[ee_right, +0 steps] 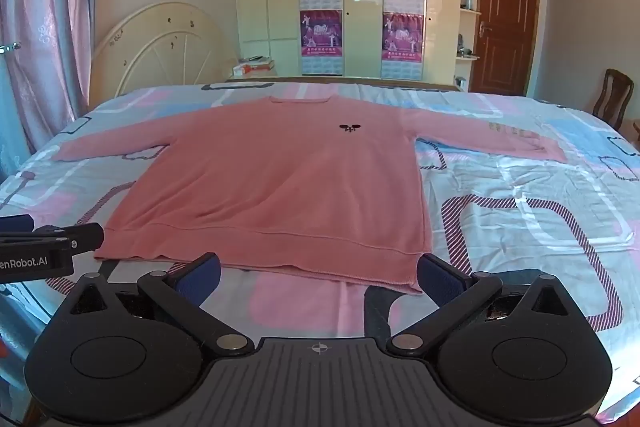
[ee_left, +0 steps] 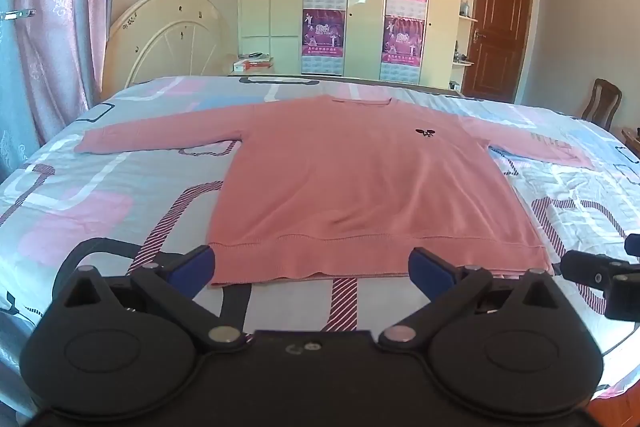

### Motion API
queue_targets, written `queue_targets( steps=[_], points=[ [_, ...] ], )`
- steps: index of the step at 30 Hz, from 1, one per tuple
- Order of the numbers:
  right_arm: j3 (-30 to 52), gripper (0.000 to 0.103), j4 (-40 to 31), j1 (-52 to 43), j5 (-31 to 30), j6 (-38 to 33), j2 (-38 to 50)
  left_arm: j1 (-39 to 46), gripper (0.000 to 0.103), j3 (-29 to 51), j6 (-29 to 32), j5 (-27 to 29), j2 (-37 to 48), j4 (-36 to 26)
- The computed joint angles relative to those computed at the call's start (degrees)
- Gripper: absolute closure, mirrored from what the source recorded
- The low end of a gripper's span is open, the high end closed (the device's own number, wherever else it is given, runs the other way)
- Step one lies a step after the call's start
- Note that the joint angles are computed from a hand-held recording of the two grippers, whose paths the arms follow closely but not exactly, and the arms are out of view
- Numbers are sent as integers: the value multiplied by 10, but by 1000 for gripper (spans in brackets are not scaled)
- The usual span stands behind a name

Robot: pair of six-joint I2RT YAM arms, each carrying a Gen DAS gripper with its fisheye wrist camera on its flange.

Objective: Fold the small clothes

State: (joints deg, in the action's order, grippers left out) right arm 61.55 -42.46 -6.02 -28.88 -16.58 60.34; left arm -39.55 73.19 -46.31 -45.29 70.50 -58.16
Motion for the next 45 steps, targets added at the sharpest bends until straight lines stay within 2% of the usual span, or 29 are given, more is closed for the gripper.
queue_targets(
  steps=[2,10,15,28,45],
  points=[
    [9,0,-16,-1,-4,3,7,-1,0,-2,-3,1,-2,0],
    [7,0,-6,-2,-6,2,12,6,0,-15,9,3,-8,13],
    [5,0,10,4,-1,5,23,-1,0,-7,0,-3,-5,1],
    [19,0,-20,-2,-7,2,3,6,0,11,-4,-7,6,-11],
    [24,0,-13,-4,-14,-1,13,-5,0,29,-14,-16,11,-32]
  ],
)
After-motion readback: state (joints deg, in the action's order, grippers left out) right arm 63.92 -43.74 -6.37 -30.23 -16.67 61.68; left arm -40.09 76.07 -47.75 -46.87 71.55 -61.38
